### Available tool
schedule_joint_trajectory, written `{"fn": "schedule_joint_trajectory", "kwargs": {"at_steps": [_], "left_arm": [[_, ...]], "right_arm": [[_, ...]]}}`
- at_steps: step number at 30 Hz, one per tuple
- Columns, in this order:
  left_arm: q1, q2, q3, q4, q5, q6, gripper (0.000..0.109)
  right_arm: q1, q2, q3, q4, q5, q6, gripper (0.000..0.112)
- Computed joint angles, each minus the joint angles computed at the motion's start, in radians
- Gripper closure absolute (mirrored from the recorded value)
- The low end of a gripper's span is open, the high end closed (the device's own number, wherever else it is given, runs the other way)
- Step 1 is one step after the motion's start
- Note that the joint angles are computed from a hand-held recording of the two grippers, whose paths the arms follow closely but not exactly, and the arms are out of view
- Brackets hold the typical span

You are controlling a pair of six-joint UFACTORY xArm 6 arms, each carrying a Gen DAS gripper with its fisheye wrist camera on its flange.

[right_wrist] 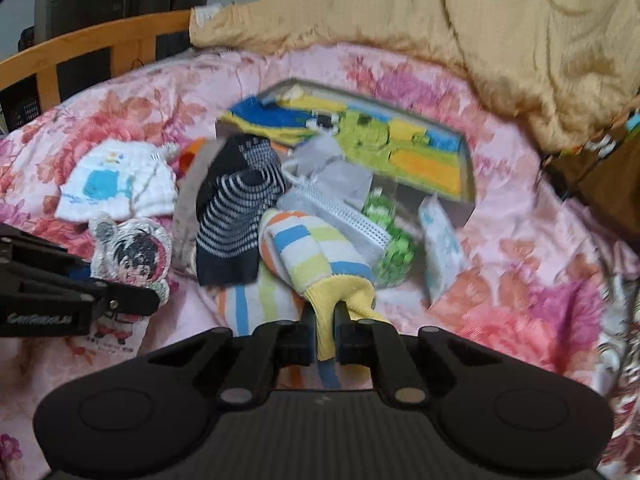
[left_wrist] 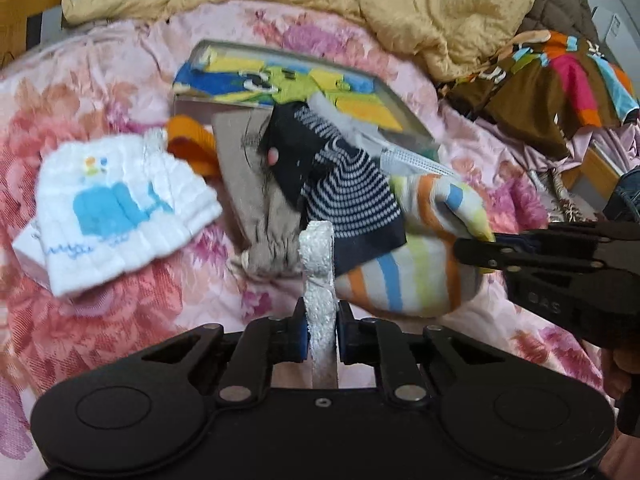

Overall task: Organize soft objects
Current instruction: 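Lift the card with the left tool while the right tool carries the striped sock toward the frog tray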

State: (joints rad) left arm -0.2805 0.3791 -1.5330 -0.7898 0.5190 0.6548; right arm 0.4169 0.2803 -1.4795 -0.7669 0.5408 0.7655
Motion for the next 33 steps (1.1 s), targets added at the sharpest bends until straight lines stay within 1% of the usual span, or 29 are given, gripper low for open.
{"fn": "schedule_joint_trajectory", "kwargs": {"at_steps": [2,5,8,12,15,18,21,23,25,28,30,33], "left_arm": [[-0.002,-0.011,0.011,-0.023,-0.017,0.018,0.095],[-0.001,-0.031,0.026,-0.079,-0.037,0.059,0.095],[-0.004,-0.048,0.038,-0.113,-0.05,0.088,0.095],[-0.006,-0.069,0.062,-0.126,-0.055,0.114,0.095],[-0.009,-0.073,0.069,-0.125,-0.06,0.121,0.095],[-0.008,-0.073,0.07,-0.125,-0.055,0.117,0.095],[-0.006,-0.071,0.07,-0.125,-0.049,0.119,0.095],[-0.006,-0.068,0.066,-0.125,-0.047,0.116,0.095],[-0.005,-0.066,0.062,-0.131,-0.047,0.115,0.095],[-0.003,-0.068,0.061,-0.153,-0.052,0.12,0.095],[-0.002,-0.073,0.065,-0.162,-0.054,0.124,0.095],[0.0,-0.078,0.067,-0.166,-0.051,0.122,0.095]], "right_arm": [[0.01,-0.026,0.017,-0.068,0.001,0.051,0.103],[0.038,-0.059,0.036,-0.206,0.041,0.131,0.103],[0.063,-0.079,0.054,-0.292,0.085,0.163,0.103],[0.085,-0.059,0.04,-0.285,0.125,0.081,0.103],[0.104,-0.049,0.037,-0.319,0.143,0.047,0.103],[0.114,-0.034,0.031,-0.339,0.15,0.011,0.102],[0.118,-0.01,0.016,-0.317,0.156,-0.044,0.102],[0.121,-0.006,0.016,-0.323,0.157,-0.054,0.102],[0.132,-0.016,0.031,-0.409,0.154,-0.013,0.102],[0.176,-0.022,0.044,-0.578,0.232,0.027,0.102],[0.205,-0.017,0.053,-0.641,0.278,0.0,0.102],[0.228,-0.011,0.067,-0.717,0.287,-0.03,0.102]]}}
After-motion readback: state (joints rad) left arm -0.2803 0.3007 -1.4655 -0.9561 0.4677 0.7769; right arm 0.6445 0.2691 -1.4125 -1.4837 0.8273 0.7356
